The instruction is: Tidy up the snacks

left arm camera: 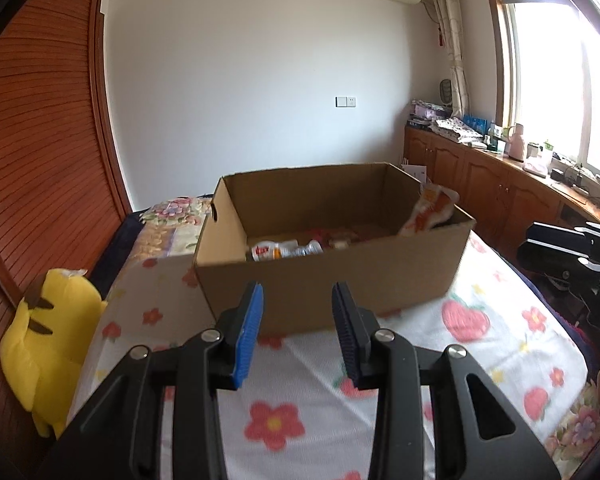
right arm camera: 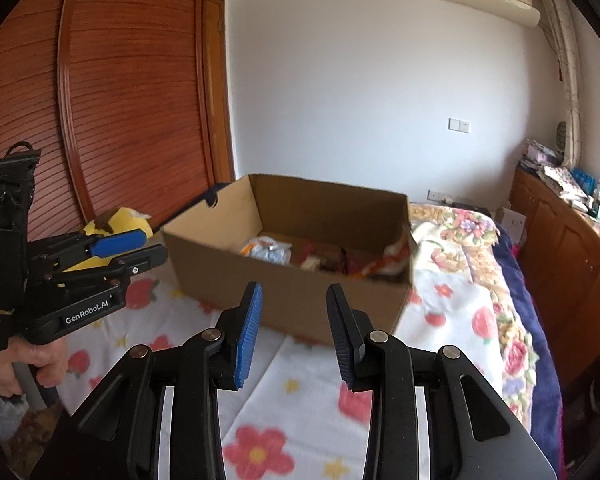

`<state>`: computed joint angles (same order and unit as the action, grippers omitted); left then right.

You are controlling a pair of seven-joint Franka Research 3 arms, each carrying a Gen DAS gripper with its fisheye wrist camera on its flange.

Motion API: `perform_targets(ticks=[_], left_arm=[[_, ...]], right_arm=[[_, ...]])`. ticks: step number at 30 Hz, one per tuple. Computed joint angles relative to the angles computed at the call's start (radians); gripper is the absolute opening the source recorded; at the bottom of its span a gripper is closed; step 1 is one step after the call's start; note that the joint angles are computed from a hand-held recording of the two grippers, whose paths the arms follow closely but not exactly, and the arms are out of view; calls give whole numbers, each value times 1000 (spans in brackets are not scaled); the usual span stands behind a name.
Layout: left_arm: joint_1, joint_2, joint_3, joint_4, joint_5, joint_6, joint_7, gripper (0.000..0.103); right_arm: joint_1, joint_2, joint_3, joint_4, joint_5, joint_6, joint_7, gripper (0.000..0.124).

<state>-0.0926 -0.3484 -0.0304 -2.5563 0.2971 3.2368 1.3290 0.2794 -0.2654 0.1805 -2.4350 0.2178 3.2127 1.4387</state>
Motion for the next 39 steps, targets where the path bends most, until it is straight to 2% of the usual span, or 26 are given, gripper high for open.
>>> perform_targets(ticks=[3, 10, 13, 16, 24, 30, 31, 33, 35, 39], left_arm=[[35, -62, -38, -64, 7, 4, -17, 36], [48, -176, -52, -180, 13, 12, -48, 38], [87, -222, -90, -220, 16, 17, -70, 39], [87, -270, -96, -259, 18, 10, -86, 41], [110, -377, -135, -335, 30, -16, -121, 48], [138, -457, -177, -377, 31, -37, -171, 53], [145, -474, -185, -385, 33, -39, -181, 57], [139, -504, -182, -401, 36, -47, -191, 60], [139, -530, -186, -413, 38, -51, -205, 70], [172, -589, -227, -434, 45, -53, -242, 73]], right_arm=[[-56, -52, 62, -56, -7, 3, 41, 34], [-78, -169, 108, -195, 13, 43, 111, 39], [-125, -211, 159, -231, 17, 47, 137, 40], [-162, -255, 204, -265, 16, 48, 166, 44], [-204, -339, 275, -338, -3, 40, 243, 53], [-220, -383, 308, -376, -11, 49, 305, 68], [-223, -392, 314, -382, -11, 49, 314, 73], [-222, -409, 316, -394, -13, 52, 330, 79], [-226, -429, 322, -404, -16, 48, 343, 87], [-242, -463, 340, -417, -27, 39, 373, 92]])
